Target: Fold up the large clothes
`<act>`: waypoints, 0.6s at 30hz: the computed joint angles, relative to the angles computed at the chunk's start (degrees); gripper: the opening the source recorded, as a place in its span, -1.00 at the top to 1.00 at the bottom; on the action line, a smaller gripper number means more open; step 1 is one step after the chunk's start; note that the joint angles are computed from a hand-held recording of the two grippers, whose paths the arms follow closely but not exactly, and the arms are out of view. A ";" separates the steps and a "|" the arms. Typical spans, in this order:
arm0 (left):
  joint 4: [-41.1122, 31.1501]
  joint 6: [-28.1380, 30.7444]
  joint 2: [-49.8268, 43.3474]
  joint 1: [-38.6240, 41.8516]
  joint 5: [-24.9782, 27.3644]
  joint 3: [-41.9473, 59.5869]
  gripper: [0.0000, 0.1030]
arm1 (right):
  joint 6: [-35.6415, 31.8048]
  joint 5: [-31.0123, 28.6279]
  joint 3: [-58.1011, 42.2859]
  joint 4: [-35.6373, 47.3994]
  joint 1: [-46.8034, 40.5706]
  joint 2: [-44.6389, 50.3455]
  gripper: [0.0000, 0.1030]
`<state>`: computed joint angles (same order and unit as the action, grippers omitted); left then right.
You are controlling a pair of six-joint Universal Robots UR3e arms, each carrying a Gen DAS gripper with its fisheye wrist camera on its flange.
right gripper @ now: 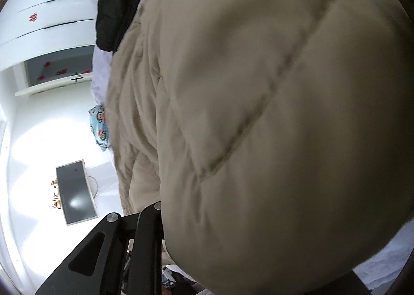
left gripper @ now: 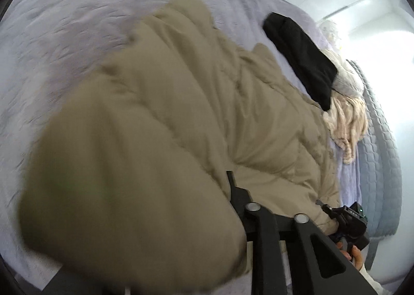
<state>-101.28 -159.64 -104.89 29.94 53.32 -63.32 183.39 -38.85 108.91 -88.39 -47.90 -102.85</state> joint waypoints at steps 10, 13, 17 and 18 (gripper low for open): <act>-5.83 2.16 6.75 8.24 8.80 0.84 0.34 | -6.49 -5.44 -14.37 13.71 1.67 5.62 0.21; -3.39 1.01 8.25 9.32 12.98 3.24 0.34 | -12.51 -8.54 -23.18 22.29 1.80 7.17 0.19; -5.46 1.98 4.65 10.47 9.99 10.35 0.34 | -19.35 -10.70 -33.69 31.02 3.27 9.18 0.19; -5.88 1.84 3.33 9.53 9.62 11.66 0.34 | -20.70 -11.21 -36.47 32.83 4.14 10.24 0.20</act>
<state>-107.16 -157.80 -101.56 39.48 62.94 -51.66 162.69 -50.06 72.44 -55.56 -43.76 -92.61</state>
